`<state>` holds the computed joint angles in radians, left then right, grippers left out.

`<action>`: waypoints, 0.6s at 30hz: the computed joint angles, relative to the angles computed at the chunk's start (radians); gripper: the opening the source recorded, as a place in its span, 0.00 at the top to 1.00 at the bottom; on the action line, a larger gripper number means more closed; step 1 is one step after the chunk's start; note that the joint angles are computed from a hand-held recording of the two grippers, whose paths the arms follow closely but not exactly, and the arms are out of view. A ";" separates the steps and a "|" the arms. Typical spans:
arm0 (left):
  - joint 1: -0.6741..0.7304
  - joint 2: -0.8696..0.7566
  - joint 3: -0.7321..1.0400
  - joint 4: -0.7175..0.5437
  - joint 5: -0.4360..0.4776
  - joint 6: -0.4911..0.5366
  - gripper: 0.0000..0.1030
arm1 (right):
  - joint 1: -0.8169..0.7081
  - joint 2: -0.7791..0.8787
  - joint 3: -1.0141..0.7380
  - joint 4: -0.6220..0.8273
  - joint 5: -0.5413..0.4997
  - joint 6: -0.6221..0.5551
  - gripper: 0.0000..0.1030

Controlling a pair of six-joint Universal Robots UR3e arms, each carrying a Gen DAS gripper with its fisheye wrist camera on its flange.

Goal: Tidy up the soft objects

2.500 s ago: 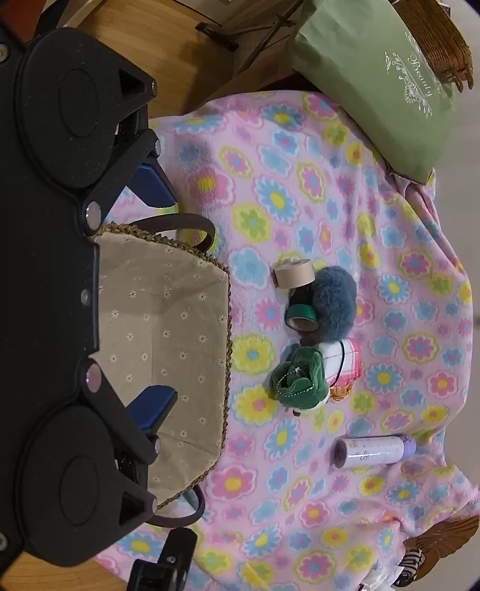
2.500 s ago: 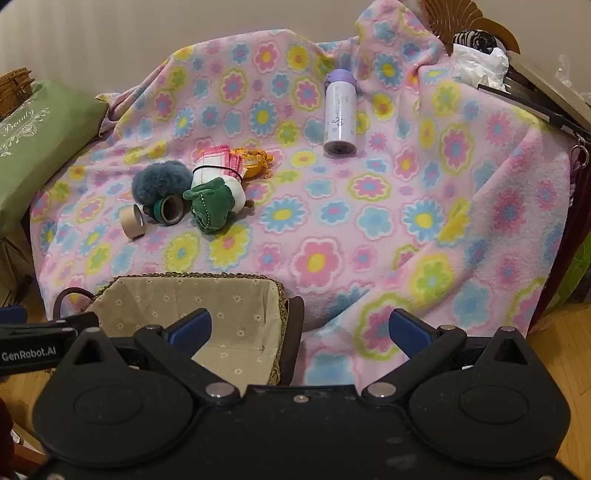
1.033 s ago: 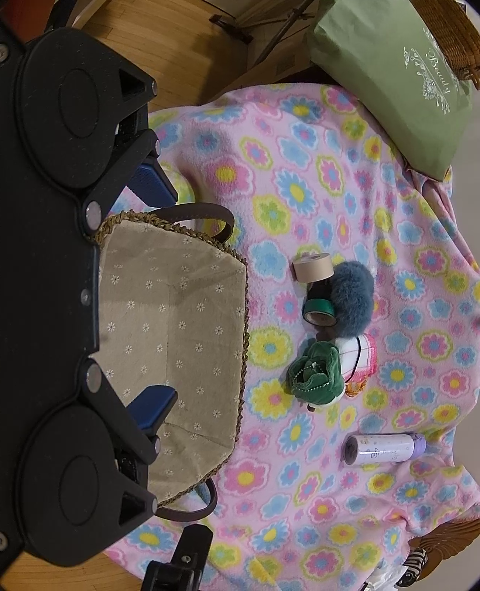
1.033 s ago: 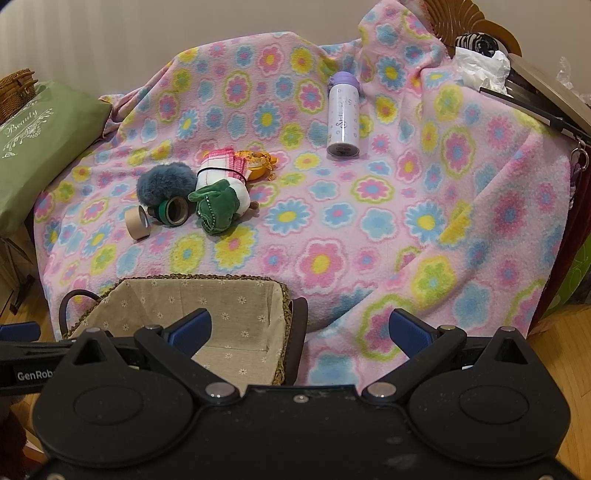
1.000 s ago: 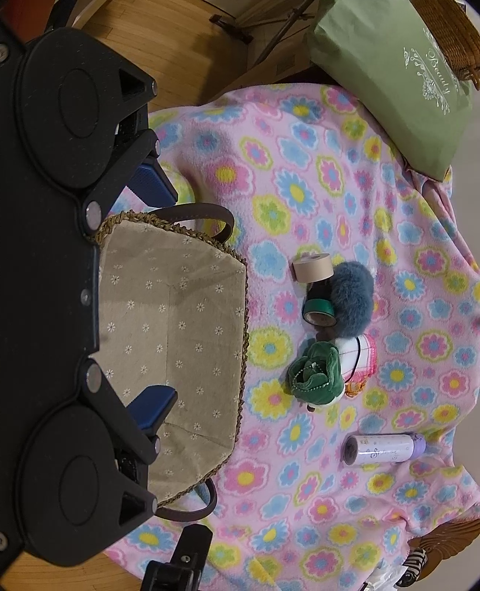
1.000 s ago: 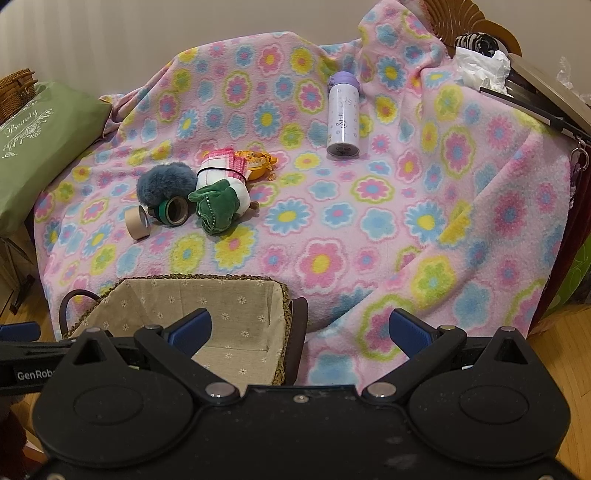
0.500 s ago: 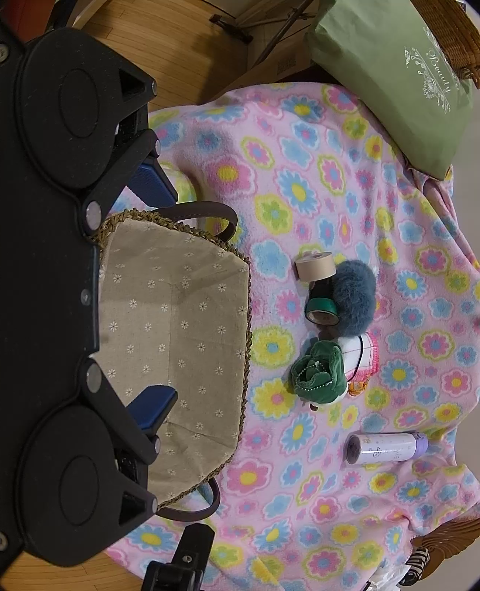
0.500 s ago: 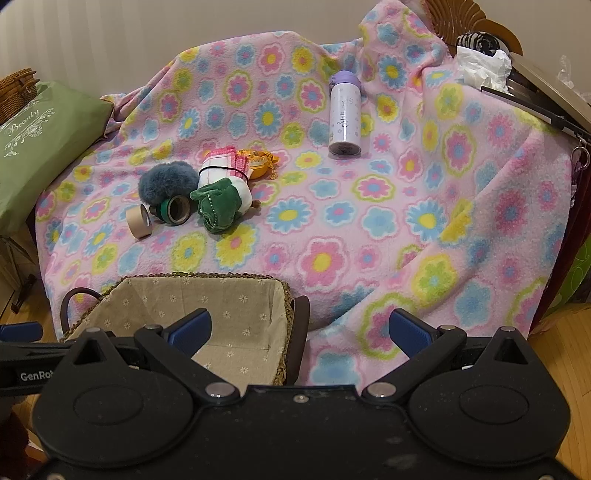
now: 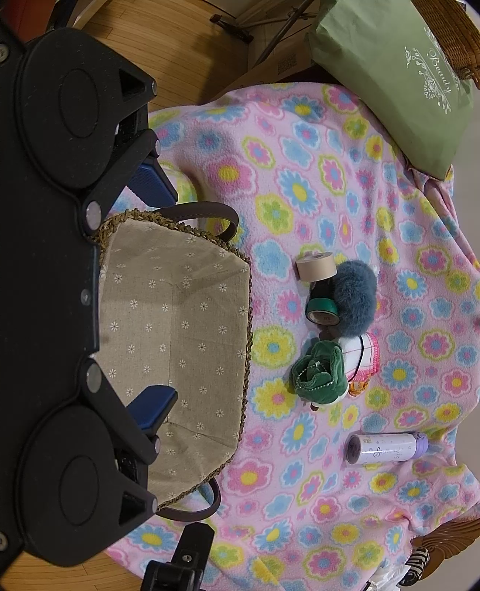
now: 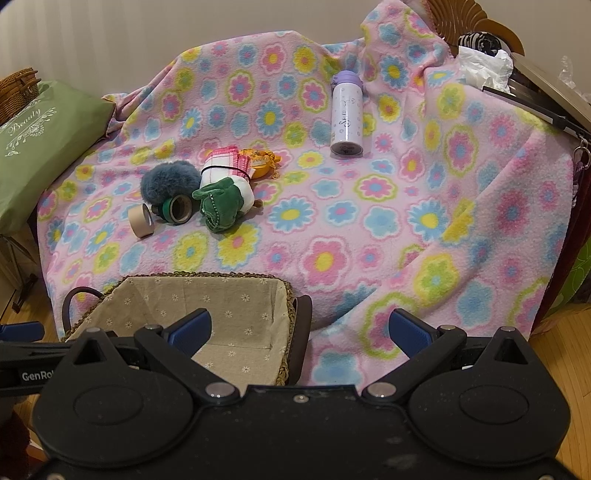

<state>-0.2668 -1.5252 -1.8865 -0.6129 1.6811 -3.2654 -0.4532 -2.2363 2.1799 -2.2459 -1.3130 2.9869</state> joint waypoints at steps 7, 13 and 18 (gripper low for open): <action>-0.001 -0.001 -0.002 0.000 -0.001 -0.001 0.03 | 0.008 -0.001 0.002 -0.004 -0.001 0.003 0.00; -0.004 0.001 -0.011 0.005 -0.001 -0.004 0.03 | 0.003 -0.002 0.001 0.000 0.005 -0.001 0.00; -0.003 0.000 -0.004 -0.011 -0.011 -0.009 0.03 | 0.002 -0.001 0.001 0.000 0.008 -0.003 0.00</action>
<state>-0.2701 -1.5255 -1.8910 -0.6239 1.6696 -3.2746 -0.4515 -2.2376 2.1805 -2.2463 -1.3049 2.9842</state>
